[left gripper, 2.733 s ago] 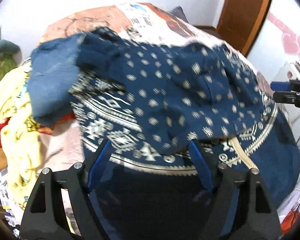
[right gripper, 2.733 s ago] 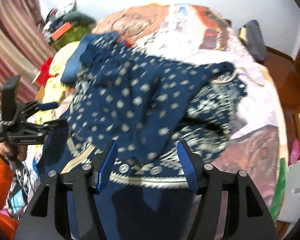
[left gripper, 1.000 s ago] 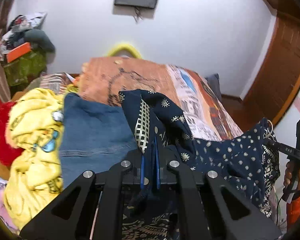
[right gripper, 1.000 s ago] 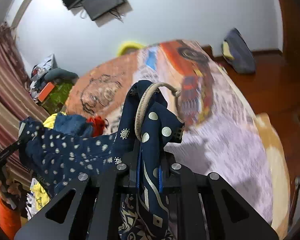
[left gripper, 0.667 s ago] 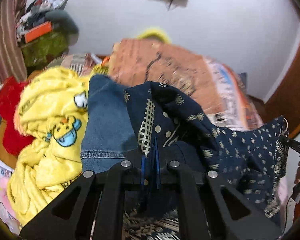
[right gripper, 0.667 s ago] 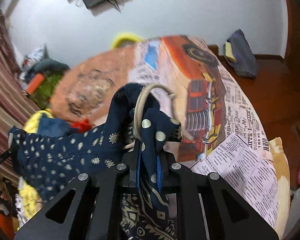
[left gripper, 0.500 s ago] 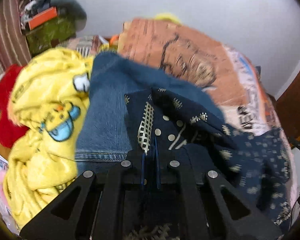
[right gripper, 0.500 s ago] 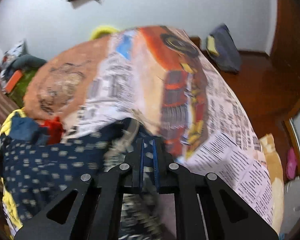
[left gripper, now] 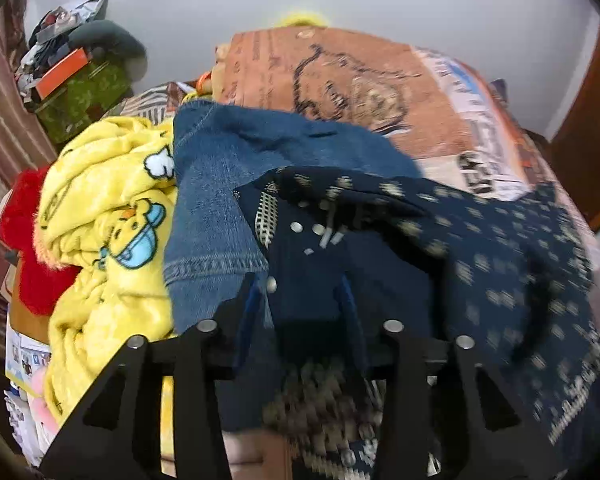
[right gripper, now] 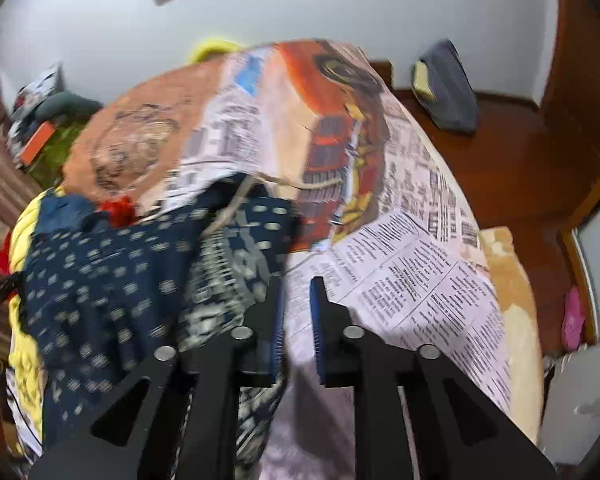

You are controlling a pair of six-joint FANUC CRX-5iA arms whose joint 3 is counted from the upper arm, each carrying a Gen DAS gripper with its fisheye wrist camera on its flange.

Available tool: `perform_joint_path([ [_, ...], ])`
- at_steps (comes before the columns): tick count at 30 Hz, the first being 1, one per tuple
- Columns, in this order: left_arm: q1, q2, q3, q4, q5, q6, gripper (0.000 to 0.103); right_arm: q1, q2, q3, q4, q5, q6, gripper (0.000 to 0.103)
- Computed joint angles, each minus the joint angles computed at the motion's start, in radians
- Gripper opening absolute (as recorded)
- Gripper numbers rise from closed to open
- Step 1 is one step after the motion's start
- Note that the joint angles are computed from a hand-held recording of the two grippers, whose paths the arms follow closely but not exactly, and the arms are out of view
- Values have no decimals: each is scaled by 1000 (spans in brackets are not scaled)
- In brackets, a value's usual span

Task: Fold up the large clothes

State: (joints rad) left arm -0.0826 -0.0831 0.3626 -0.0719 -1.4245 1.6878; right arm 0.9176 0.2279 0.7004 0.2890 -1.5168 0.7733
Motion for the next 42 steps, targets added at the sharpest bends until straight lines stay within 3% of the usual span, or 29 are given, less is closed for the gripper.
perform_joint_path([
  [2,-10,-31,10,0,-12,-10,51,40,-8,15,43,0,9,33],
  [6,-22,-90,29,18,-36,-40,57,125,-28,29,134,6,15,53],
  [8,-19,-112,32,41,-42,-60,66,167,-32,40,175,-9,18,66],
  [12,-21,-171,28,69,-66,-93,85,245,-54,19,258,-22,-3,82],
  [14,-29,-196,21,71,-74,-96,92,280,-64,7,285,-33,-16,83],
  [19,-45,-262,-26,67,-109,-100,93,343,-85,-34,319,-63,-23,84],
  [24,-9,-347,-154,139,-121,-90,93,397,-146,-142,299,-71,-79,84],
  [33,130,-476,-468,294,-166,-105,93,415,-224,-269,133,-130,-191,84],
  [42,269,-528,-673,449,-227,-127,89,392,-329,-423,-49,-57,-296,84],
])
